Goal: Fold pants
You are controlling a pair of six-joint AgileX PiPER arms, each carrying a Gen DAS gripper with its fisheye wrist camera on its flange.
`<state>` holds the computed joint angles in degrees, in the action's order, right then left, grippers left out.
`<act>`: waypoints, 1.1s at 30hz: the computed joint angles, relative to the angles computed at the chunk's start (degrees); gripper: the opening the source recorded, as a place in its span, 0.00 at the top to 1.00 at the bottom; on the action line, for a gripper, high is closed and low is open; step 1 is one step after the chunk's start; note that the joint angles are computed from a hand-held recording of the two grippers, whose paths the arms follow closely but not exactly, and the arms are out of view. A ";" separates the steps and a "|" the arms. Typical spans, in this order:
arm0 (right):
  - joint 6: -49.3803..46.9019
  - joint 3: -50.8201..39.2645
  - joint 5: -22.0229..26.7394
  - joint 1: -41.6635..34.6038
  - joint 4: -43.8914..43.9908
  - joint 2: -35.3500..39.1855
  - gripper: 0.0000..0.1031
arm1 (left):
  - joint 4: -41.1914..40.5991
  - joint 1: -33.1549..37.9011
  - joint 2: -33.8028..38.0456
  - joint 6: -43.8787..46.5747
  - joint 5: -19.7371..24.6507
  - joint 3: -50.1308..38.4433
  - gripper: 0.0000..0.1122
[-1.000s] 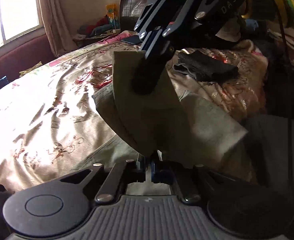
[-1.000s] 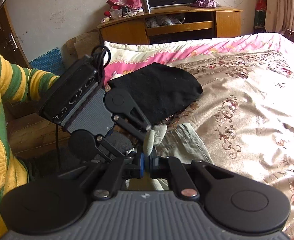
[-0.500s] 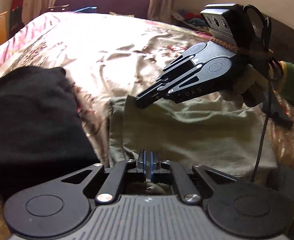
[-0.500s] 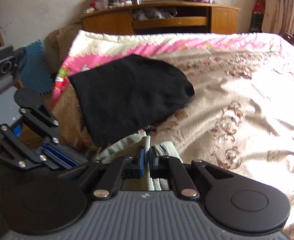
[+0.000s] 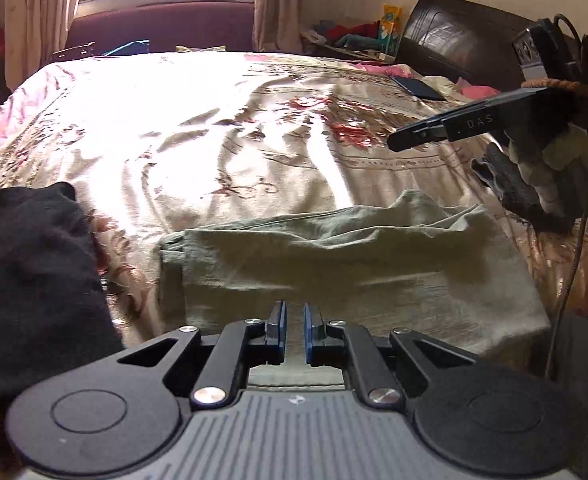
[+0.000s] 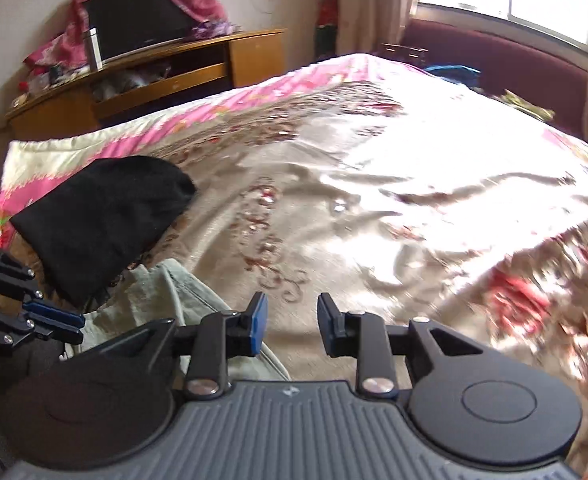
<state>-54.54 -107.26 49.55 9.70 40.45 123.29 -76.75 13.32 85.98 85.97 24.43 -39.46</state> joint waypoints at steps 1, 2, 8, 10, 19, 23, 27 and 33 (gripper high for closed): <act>0.83 4.09 -1.78 -1.55 -0.68 -2.32 0.71 | -0.79 -2.18 0.84 -0.06 -0.42 -0.27 0.79; 0.22 9.24 -4.12 -3.60 -1.27 -5.13 0.71 | -0.19 -3.87 1.70 -1.04 -0.62 -0.85 0.78; -9.15 16.94 -3.36 -10.59 -1.76 -7.58 0.70 | 12.25 -15.90 5.04 -12.04 -4.88 -5.35 0.71; -15.17 15.95 0.43 -10.70 -1.11 -6.56 0.64 | 14.81 -17.84 6.70 -17.17 -5.11 -7.48 0.70; -15.72 8.59 -2.20 -7.34 -11.65 1.79 0.96 | 28.80 -26.90 13.23 -36.28 -10.45 -10.12 0.62; -8.08 9.23 -9.33 -7.95 -18.80 0.76 0.97 | 22.03 -27.71 13.38 -29.53 -10.99 -9.93 0.57; -3.09 13.09 -0.13 -15.58 -6.32 -4.43 0.88 | 22.25 -26.18 12.34 -29.36 -9.88 -10.34 0.57; 0.91 25.47 9.79 -23.59 7.17 -8.44 0.64 | 23.90 -25.84 11.36 -30.37 -11.49 -8.55 0.56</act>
